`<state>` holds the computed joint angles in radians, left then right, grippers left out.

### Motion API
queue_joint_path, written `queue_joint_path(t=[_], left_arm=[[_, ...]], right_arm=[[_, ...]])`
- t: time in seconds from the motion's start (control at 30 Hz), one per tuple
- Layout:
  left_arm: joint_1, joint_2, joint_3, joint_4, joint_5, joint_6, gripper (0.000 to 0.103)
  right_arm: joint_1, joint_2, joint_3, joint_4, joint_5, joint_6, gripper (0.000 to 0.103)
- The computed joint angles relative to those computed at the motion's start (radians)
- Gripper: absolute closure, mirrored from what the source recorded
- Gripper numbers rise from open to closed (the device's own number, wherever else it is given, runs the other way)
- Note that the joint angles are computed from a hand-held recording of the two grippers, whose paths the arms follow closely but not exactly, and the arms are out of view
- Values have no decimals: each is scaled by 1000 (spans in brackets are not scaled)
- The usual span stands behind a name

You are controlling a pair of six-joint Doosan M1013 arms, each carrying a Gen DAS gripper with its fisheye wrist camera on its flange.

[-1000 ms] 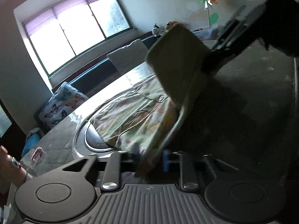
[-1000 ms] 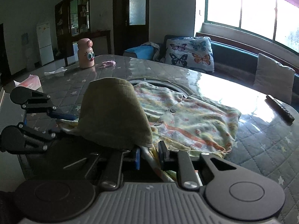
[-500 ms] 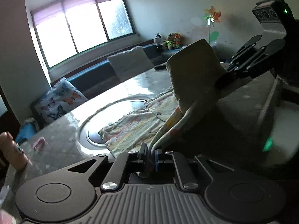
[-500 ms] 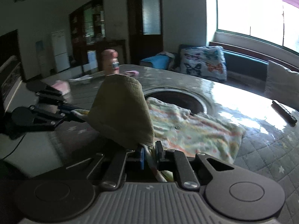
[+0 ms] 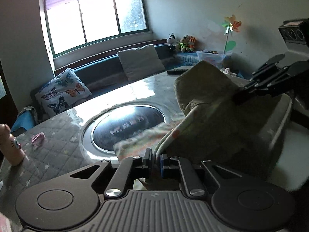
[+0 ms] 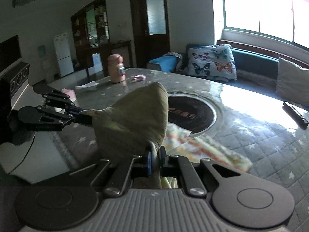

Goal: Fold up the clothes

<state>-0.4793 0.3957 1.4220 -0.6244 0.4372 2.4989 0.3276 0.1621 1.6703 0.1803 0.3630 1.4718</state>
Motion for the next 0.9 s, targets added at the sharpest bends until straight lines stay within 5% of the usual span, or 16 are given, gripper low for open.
queue_joint_path(t=[0.5,0.73,0.9], left_arm=[[-12,294,-403,357,199,-452,90],[-18,301,-393,490,162,-603,73],[-23,286,-383,616,132,-751,73]], right_arm=[[-72,223,-210,-207,98,253,96],[-64,227,-169,-429,37,549,84],[-41,174,-100,-615,-27,774,74]])
